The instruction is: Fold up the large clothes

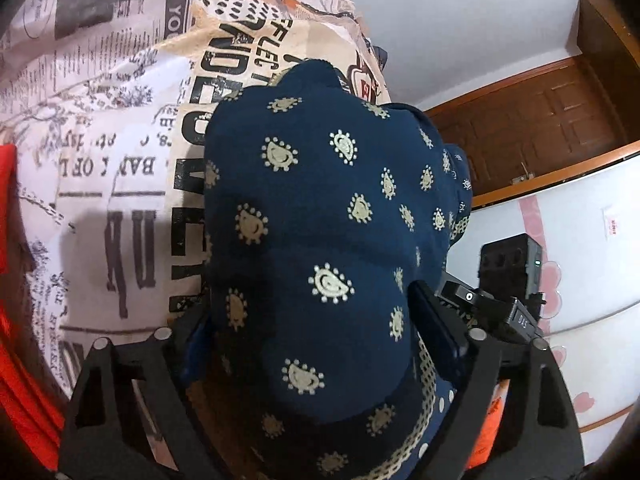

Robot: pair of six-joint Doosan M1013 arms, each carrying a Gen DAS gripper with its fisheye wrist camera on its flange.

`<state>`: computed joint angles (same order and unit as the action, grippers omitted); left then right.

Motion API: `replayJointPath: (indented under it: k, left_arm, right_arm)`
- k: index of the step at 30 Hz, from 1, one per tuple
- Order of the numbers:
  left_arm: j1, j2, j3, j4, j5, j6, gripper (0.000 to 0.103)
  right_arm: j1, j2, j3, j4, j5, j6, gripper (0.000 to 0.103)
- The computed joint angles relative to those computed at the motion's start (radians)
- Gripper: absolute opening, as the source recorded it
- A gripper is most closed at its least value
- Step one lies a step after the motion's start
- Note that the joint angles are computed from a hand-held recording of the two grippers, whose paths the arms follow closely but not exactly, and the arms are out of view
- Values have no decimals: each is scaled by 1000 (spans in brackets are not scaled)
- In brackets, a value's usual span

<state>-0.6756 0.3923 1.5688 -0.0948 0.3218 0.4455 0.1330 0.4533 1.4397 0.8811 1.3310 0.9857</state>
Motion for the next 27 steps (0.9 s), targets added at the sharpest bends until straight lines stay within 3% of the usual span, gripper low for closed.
replayJointPath:
  k: [4, 7, 11, 16, 22, 27]
  left_arm:
    - [-15, -12, -10, 98, 34, -77, 73]
    - [-29, -31, -10, 157, 54, -130, 68]
    - [-44, -71, -5, 258, 76, -223, 65]
    - [-76, -158, 25, 482, 135, -420, 65]
    - [-114, -270, 86, 708, 229, -612, 65]
    - [-149, -363, 155, 803, 326, -705, 66]
  right_arm:
    - [3, -29, 8, -20, -18, -13, 52]
    - [11, -51, 8, -39, -22, -21, 43]
    - [27, -79, 6, -71, -37, -25, 41]
    - [50, -115, -3, -45, -48, -61, 41]
    - [106, -157, -1, -9, -64, -99, 41]
    - [171, -166, 9, 24, -72, -118, 41]
